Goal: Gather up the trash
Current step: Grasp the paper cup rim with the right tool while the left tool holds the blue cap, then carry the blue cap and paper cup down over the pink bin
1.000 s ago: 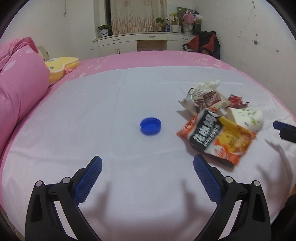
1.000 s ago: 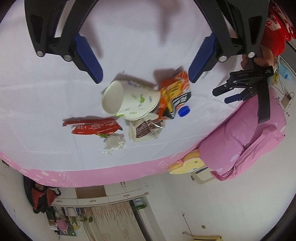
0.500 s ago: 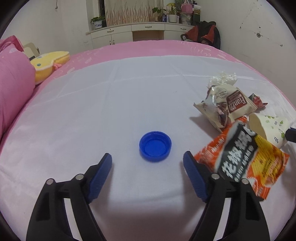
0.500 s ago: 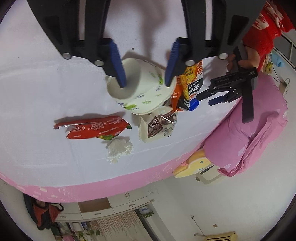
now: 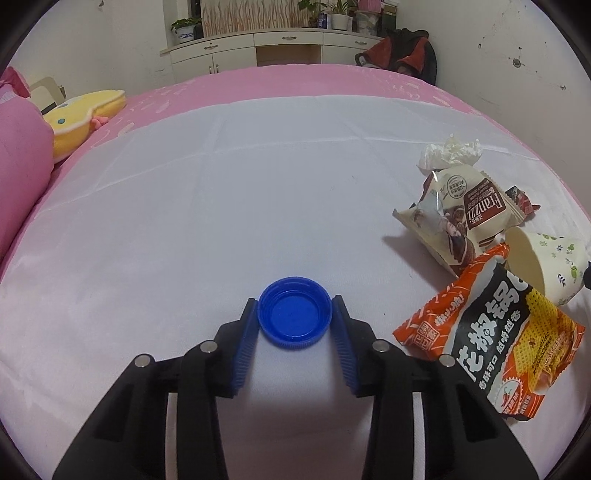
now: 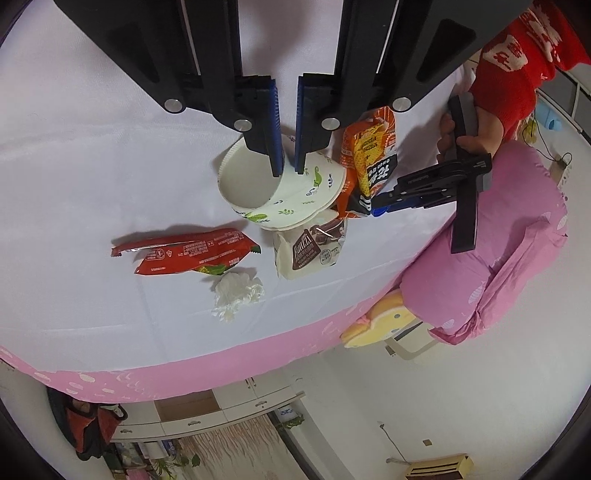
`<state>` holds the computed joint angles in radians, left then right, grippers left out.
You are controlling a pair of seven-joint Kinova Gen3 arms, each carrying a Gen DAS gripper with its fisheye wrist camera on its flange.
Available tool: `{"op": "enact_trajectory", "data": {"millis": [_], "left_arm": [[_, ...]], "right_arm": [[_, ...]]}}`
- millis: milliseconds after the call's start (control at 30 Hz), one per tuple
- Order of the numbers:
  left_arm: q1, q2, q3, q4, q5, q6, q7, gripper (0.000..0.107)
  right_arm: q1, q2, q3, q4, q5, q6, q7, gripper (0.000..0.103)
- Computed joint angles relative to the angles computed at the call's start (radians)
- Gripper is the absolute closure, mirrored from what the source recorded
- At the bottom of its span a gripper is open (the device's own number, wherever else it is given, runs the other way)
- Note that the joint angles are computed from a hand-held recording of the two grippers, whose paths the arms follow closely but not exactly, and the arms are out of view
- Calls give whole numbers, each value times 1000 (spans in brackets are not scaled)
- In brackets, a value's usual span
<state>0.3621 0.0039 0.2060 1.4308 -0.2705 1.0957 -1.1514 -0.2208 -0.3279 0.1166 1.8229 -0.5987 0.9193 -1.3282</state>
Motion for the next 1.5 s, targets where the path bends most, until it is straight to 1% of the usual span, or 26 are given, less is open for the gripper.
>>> {"op": "enact_trajectory", "data": {"millis": [133, 233, 433, 533, 767, 1167, 1367, 1500], "left_arm": [[13, -11, 13, -5, -16, 14, 27, 67], [21, -27, 24, -9, -31, 28, 45, 67], [25, -78, 51, -16, -26, 62, 73, 67], [30, -104, 83, -22, -45, 97, 98, 67], [27, -176, 152, -10, -52, 141, 153, 67], [-20, -295, 279, -15, 3, 223, 197, 67], [-75, -355, 360, -42, 45, 278, 204, 67], [-114, -393, 392, -56, 92, 300, 193, 67]], "right_arm": [[4, -13, 4, -3, 4, 7, -11, 92], [12, -24, -7, -17, 26, 23, -40, 93], [14, -73, -22, -30, 70, 46, -94, 94], [16, -95, -40, -44, 109, 63, -132, 94], [-5, -155, -56, -62, 162, 100, -198, 94], [-31, -266, -100, -93, 237, 205, -299, 94], [-37, -328, -113, -88, 253, 253, -344, 94], [-39, -371, -121, -90, 259, 291, -374, 94]]}}
